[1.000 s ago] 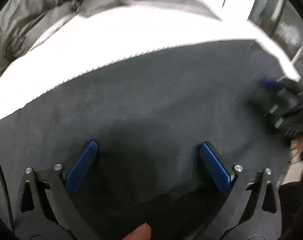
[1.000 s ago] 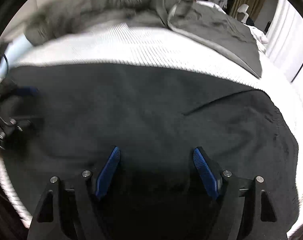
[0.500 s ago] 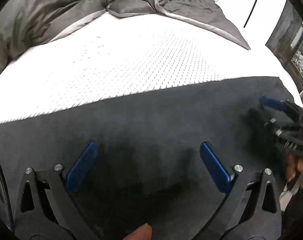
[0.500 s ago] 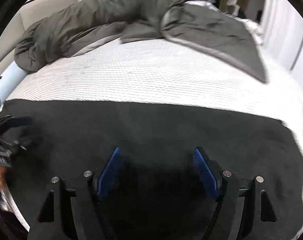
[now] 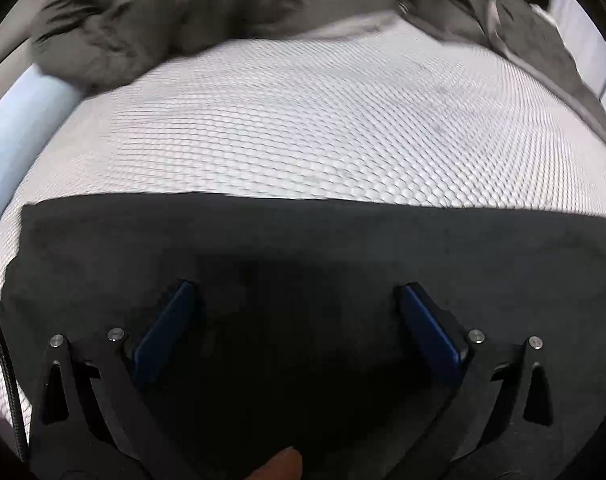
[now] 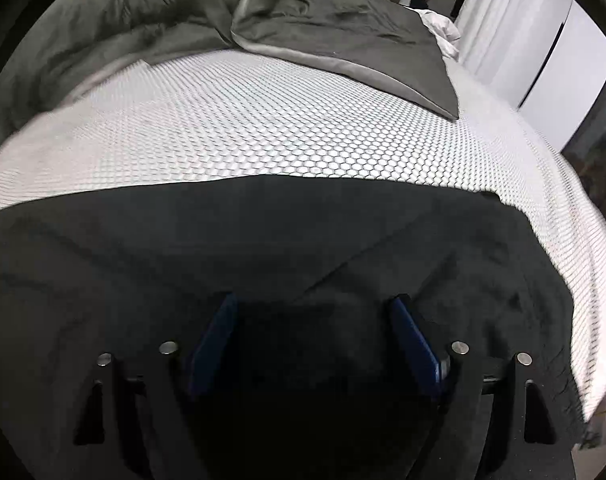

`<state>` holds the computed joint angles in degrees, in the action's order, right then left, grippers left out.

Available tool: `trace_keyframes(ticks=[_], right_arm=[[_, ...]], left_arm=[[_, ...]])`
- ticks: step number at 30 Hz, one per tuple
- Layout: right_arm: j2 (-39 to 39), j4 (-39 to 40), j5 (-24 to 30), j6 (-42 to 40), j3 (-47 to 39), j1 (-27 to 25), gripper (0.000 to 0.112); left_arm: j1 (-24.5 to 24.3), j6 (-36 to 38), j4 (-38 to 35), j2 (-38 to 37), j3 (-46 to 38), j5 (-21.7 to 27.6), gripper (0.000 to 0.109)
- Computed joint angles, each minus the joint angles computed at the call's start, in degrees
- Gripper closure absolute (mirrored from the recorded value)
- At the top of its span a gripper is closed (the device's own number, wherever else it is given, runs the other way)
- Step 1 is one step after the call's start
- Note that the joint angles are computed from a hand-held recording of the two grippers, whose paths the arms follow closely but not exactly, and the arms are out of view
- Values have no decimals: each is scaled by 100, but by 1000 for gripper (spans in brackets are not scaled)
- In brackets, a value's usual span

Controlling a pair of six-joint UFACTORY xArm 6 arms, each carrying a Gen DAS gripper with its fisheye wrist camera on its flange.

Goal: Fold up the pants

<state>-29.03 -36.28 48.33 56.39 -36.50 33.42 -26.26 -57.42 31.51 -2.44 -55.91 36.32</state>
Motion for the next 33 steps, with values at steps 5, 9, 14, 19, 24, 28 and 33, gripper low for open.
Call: trace_keyframes(ticks=[5, 9, 14, 19, 24, 28, 33], right_arm=[[-507, 619, -1085, -504, 448, 461, 32], [-114, 668, -849, -752, 378, 782, 32], [-1328, -20, -178, -18, 1199, 648, 32], [-2825, 530, -359, -344, 2048, -275, 33], [-2741, 225, -177, -131, 1999, 436, 30], [-2362, -84, 261, 154, 1824, 911, 30], [-2802, -86, 495, 474, 2109, 1158, 30]], left_arm=[[-555, 436, -641, -805, 960, -1465, 7], [-1506, 1648, -1091, -126, 472, -1281, 7], [-1718, 1055, -487, 85, 289, -902, 6], [-1886, 164, 190, -120, 368, -737, 7], [-2532, 763, -205, 313, -55, -1301, 7], [-2922, 584, 265, 740, -440, -830, 6], [-2750, 793, -53, 657, -262, -1103, 6]])
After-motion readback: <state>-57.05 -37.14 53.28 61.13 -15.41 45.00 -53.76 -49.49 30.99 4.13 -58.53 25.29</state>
